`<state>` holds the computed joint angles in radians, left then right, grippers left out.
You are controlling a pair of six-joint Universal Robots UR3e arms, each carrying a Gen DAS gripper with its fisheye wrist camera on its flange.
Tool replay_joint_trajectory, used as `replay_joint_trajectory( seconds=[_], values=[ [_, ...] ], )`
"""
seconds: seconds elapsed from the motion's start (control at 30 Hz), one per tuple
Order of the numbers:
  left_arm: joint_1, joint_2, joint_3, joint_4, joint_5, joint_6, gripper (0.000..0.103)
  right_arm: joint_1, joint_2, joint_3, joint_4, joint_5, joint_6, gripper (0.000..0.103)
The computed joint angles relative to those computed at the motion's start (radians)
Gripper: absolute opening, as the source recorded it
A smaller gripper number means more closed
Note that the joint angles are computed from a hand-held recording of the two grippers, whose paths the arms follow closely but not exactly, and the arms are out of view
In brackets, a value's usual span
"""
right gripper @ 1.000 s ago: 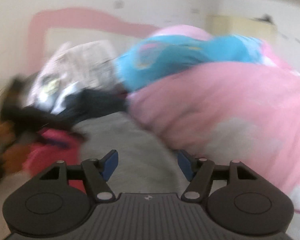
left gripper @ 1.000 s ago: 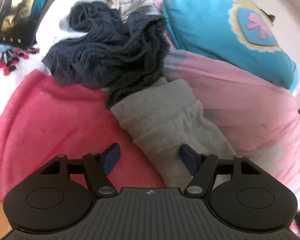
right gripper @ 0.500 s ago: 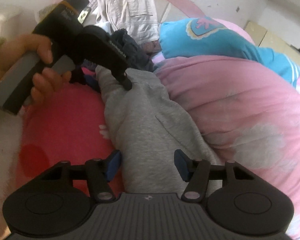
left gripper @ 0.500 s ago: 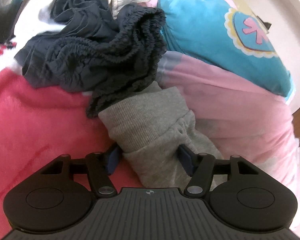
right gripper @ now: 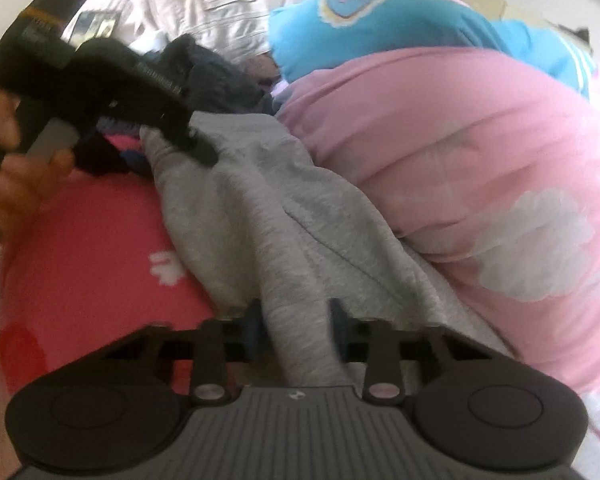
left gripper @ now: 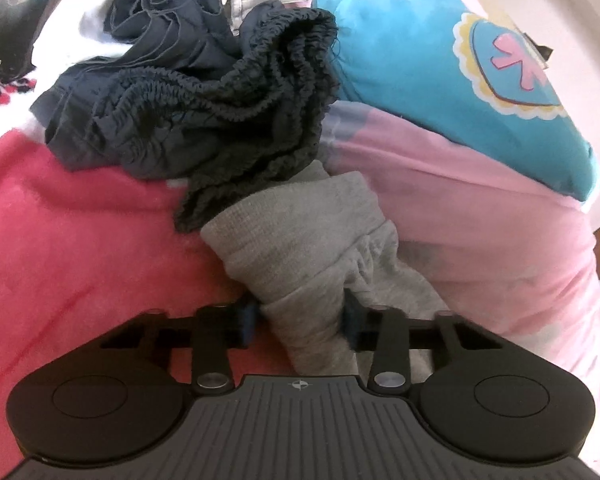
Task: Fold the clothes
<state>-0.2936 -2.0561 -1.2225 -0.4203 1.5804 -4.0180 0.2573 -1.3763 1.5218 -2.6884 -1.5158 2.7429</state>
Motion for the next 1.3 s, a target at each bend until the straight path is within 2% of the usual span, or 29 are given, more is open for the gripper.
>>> replay_joint_trajectory(
  seconds=[0.03, 0.17, 0.47, 0.7, 0.8, 0.97, 1.07, 1.13, 1.27, 1.3],
  values=[
    [-0.001, 0.012, -0.010, -0.002, -0.003, -0.011, 0.028, 0.004, -0.007, 0.011, -0.019, -0.008, 0.004, 0.015],
    [-0.020, 0.066, -0.045, -0.006, 0.008, -0.036, 0.024, 0.013, -0.048, 0.053, -0.074, -0.022, 0.007, 0.008],
    [-0.075, 0.300, -0.273, 0.016, 0.065, -0.070, 0.023, -0.038, -0.263, 0.143, 0.028, 0.099, -0.004, 0.007],
    [-0.112, 0.506, -0.478, -0.034, 0.106, -0.114, 0.023, -0.033, -0.448, 0.230, 0.192, 0.196, -0.053, 0.006],
    [-0.114, 0.588, -0.566, -0.044, 0.109, -0.111, 0.023, -0.019, -0.478, 0.244, 0.250, 0.218, -0.073, 0.006],
    [-0.087, 0.577, -0.619, -0.015, 0.080, -0.050, 0.024, 0.015, -0.465, 0.270, 0.260, 0.204, -0.064, 0.007],
    [-0.070, 0.590, -0.648, 0.014, 0.054, -0.009, 0.026, -0.016, -0.445, 0.211, 0.364, 0.243, -0.061, 0.017],
    [-0.052, 0.605, -0.677, 0.039, 0.025, 0.013, 0.027, -0.105, -0.476, 0.130, 0.527, 0.381, -0.111, 0.035],
    [0.001, 0.634, -0.741, 0.092, -0.056, 0.030, 0.030, -0.302, -0.441, -0.117, 0.879, 0.691, -0.251, 0.051],
    [0.011, 0.638, -0.754, 0.104, -0.070, 0.032, 0.031, -0.319, -0.379, -0.208, 0.919, 0.726, -0.256, 0.062]
  ],
)
